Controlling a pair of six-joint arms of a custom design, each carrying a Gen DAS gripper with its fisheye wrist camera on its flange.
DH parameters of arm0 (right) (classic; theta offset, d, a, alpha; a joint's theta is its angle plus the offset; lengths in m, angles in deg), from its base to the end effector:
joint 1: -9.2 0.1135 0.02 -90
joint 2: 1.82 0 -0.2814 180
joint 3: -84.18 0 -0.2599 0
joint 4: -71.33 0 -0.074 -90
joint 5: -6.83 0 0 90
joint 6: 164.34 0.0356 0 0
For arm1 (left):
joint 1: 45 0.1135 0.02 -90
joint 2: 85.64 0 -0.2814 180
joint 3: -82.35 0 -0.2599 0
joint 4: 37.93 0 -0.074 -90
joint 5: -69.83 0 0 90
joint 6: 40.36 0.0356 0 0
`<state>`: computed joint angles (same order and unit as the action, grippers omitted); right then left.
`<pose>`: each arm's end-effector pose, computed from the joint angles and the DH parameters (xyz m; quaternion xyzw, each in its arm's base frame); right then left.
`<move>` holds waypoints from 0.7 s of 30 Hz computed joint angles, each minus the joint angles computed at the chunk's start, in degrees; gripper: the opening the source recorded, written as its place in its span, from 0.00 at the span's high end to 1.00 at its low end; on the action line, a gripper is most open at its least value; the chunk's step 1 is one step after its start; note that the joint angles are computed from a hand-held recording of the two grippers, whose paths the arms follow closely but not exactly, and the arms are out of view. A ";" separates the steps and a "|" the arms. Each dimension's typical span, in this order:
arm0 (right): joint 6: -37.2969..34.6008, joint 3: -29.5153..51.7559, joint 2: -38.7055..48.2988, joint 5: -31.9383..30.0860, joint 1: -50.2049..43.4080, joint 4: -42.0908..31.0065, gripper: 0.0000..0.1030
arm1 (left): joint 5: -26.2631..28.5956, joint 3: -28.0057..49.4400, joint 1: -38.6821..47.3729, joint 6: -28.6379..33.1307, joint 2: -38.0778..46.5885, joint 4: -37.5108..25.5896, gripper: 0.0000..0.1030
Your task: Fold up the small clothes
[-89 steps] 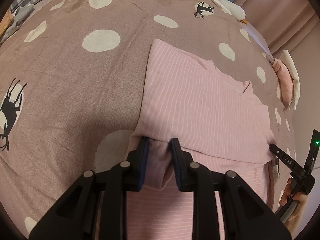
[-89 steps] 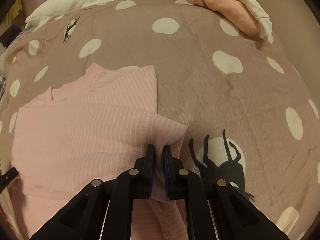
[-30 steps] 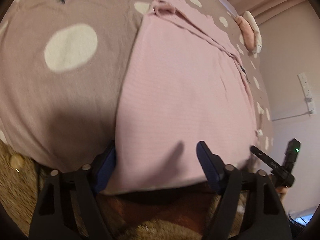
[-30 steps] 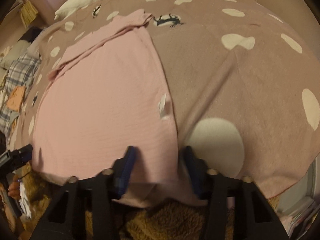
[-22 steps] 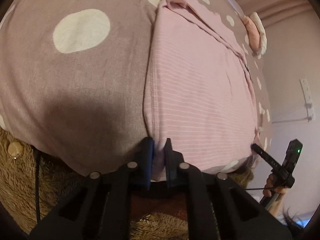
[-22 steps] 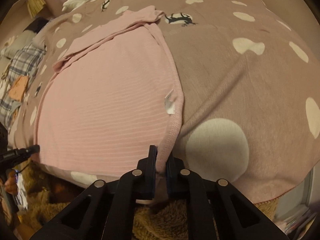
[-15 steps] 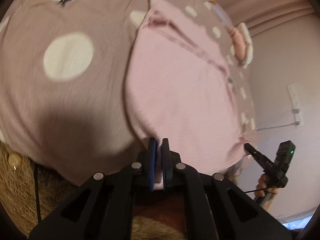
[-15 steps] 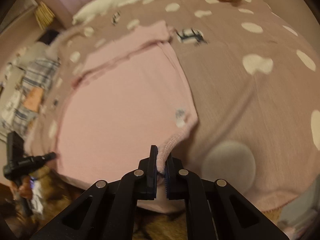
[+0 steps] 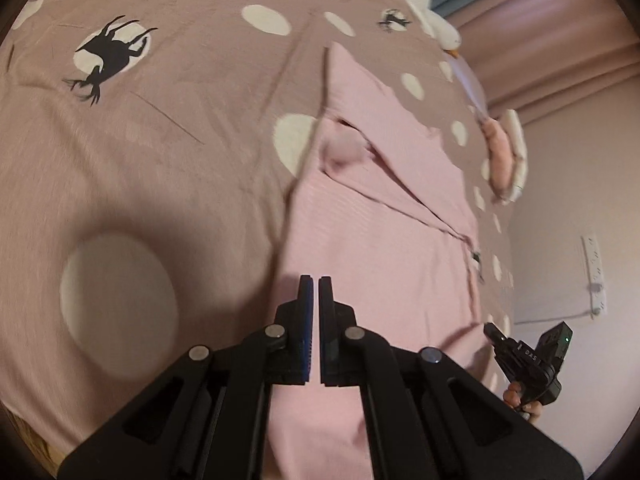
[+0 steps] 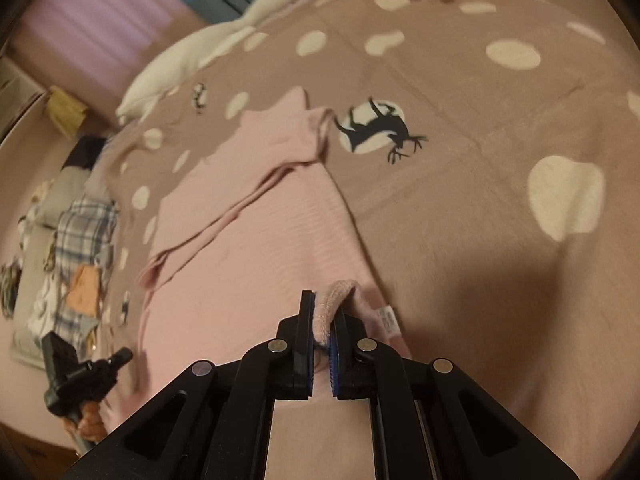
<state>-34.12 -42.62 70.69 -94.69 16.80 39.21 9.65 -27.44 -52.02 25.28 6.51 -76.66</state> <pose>0.2455 0.0399 0.2108 0.2319 0.9106 0.2198 0.2620 0.3184 -0.0570 0.2062 -0.0765 0.9340 -0.3058 0.1682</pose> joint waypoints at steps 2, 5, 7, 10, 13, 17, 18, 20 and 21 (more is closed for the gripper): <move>0.73 1.24 2.76 1.17 0.41 0.02 0.93 | -0.36 1.31 0.55 1.56 0.47 -2.16 1.00; 0.42 1.97 3.57 2.81 1.33 -0.91 0.93 | 0.89 1.02 1.29 6.09 -1.74 -6.15 0.96; 0.28 2.11 3.74 3.74 1.75 -1.28 0.93 | -0.33 0.37 1.13 9.03 -3.66 -9.52 0.80; -0.21 2.01 3.51 4.30 1.59 -1.33 0.93 | -0.08 -2.89 2.45 11.89 -8.02 -13.73 0.43; -0.46 1.87 3.20 5.15 1.75 -1.37 0.93 | 1.73 -5.36 3.65 12.66 -9.93 -15.87 0.32; -0.23 2.17 3.38 6.61 2.60 -1.71 0.93 | 3.76 -7.99 3.39 14.88 -11.42 -19.08 0.30; -0.33 2.52 3.58 7.61 3.22 -1.98 0.93 | 3.80 -8.63 2.84 14.65 -11.72 -19.04 0.30; -0.36 2.98 3.88 8.98 4.08 -2.40 0.93 | 5.85 -10.49 1.72 14.37 -12.09 -18.37 0.30; -0.47 3.06 3.85 9.41 4.28 -2.56 0.93 | 7.29 -11.09 1.47 14.12 -11.81 -17.86 0.32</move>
<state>-34.59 -39.56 74.54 -85.28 21.08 36.65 16.95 -38.53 -50.55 39.40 -5.30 -94.52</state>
